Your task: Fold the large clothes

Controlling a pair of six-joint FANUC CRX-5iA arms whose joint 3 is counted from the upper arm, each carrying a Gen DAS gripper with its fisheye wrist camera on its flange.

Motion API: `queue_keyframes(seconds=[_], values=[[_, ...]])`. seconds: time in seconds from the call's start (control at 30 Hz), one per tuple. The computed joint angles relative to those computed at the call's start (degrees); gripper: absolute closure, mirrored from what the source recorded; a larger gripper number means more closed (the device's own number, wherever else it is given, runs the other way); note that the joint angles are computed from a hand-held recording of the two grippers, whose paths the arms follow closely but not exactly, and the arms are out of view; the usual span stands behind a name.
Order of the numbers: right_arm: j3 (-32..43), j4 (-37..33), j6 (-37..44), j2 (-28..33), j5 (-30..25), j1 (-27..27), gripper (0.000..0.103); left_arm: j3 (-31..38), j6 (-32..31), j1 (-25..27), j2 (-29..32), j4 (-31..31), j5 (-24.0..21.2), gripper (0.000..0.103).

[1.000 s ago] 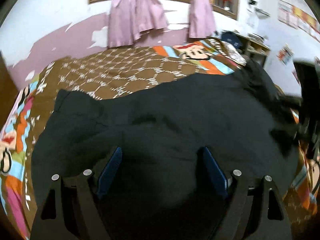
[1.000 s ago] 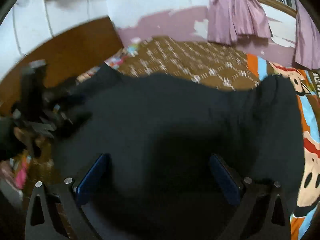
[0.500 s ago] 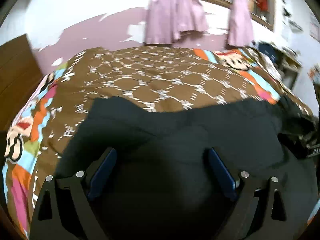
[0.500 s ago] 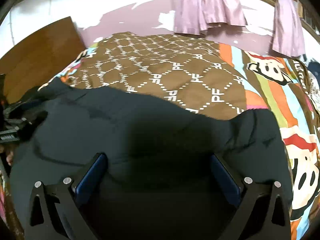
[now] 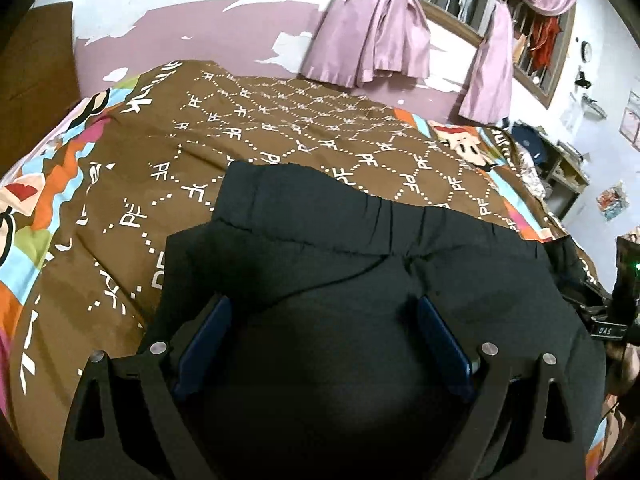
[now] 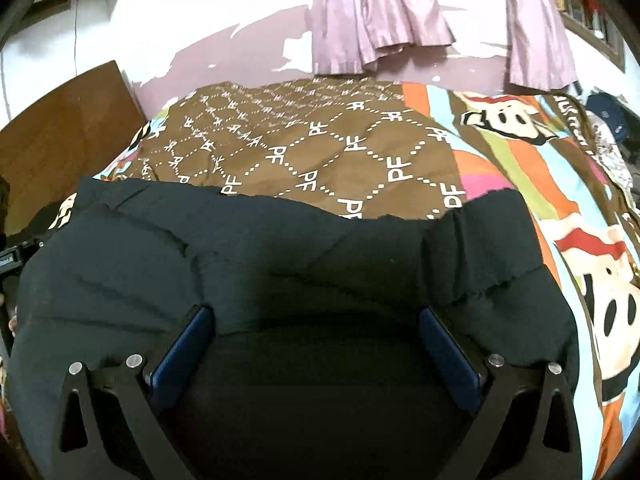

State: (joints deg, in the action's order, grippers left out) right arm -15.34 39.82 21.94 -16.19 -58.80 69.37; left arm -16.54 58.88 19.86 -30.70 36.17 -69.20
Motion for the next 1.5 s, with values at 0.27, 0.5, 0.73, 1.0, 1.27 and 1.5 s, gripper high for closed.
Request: queue_keyframes(seconds=[0.27,0.5,0.73,1.0,1.27,1.5], values=[[-7.2,14.1,-15.3,-2.5,-7.5,6.3,0.001,-1.9,-1.7,-0.4,-1.1,1.6,0.9,0.012],[-10.8,17.4,-23.3,-5.8,-12.2,10.2,0.0,-7.2,-4.6,2.0,-6.3,5.7,3.5,0.012],[-13.5,18.6,-27.7,-12.5,-18.2,14.2,0.0,-4.6,-5.5,6.7,-12.5,-1.3,3.2,0.012],[-17.7,4.7,-26.4,-23.5,-6.9,7.1,0.0,-4.7,-4.1,20.6,-5.9,7.0,-14.7,0.012],[-20.0,-8.3,-20.6,-27.1,6.5,-0.9,0.0,-3.3,-0.8,20.4,1.9,8.7,-22.1,0.001],[-19.1,-11.9,-17.7,-27.3,7.4,-2.2,0.0,-1.6,-0.6,20.1,4.1,8.7,-23.2,0.001]])
